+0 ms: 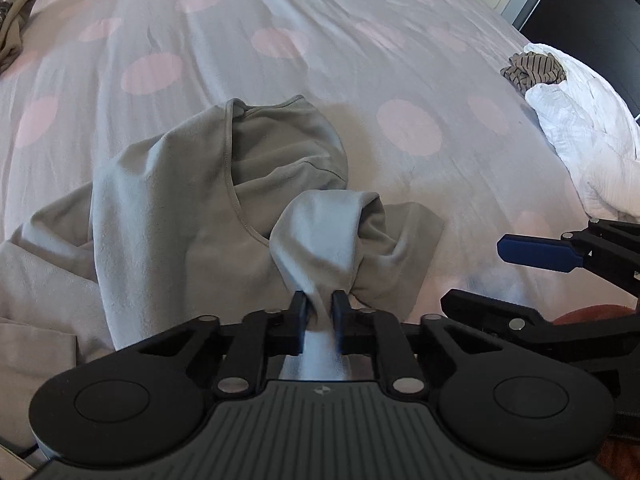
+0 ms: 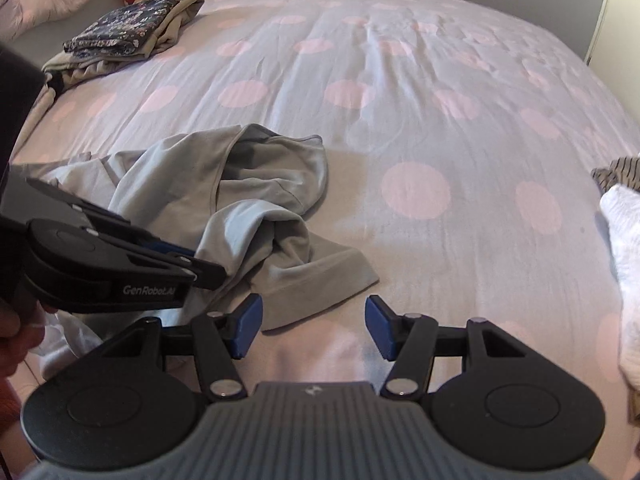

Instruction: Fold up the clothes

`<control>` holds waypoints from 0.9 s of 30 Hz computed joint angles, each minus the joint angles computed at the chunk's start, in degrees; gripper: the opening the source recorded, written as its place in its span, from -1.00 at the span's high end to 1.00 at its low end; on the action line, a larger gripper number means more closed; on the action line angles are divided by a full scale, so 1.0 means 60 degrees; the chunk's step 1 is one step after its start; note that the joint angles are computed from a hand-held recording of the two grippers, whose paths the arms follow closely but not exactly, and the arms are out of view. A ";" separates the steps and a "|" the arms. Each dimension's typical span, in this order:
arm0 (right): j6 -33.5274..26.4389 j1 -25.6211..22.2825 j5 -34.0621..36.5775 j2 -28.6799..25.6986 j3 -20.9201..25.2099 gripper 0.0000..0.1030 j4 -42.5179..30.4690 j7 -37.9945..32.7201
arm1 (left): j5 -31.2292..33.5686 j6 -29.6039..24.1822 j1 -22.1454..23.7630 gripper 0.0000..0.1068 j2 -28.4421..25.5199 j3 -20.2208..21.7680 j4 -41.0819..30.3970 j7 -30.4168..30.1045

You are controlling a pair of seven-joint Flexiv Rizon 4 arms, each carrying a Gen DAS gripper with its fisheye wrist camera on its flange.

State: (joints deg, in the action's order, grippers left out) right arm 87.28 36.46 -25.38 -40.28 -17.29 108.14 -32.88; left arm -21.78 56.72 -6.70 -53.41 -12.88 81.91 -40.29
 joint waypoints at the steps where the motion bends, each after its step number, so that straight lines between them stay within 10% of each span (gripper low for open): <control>1: -0.0003 -0.0221 0.0091 -0.0008 0.0258 -0.17 -0.0065 -0.0059 | -0.0059 0.0079 0.0089 0.92 0.0051 -0.0079 0.0085 0.0079; 14: -0.0413 -0.0221 -0.0268 0.0121 0.0345 -0.17 -0.0082 -0.0089 | -0.0252 0.1929 0.0854 0.94 0.0665 0.0332 -0.0361 -0.0375; 27: -0.1275 -0.0424 -0.1050 0.0176 0.0617 -0.18 -0.0311 0.0326 | 0.1570 0.1789 0.0773 0.91 -0.0369 0.2570 -0.2709 -0.3152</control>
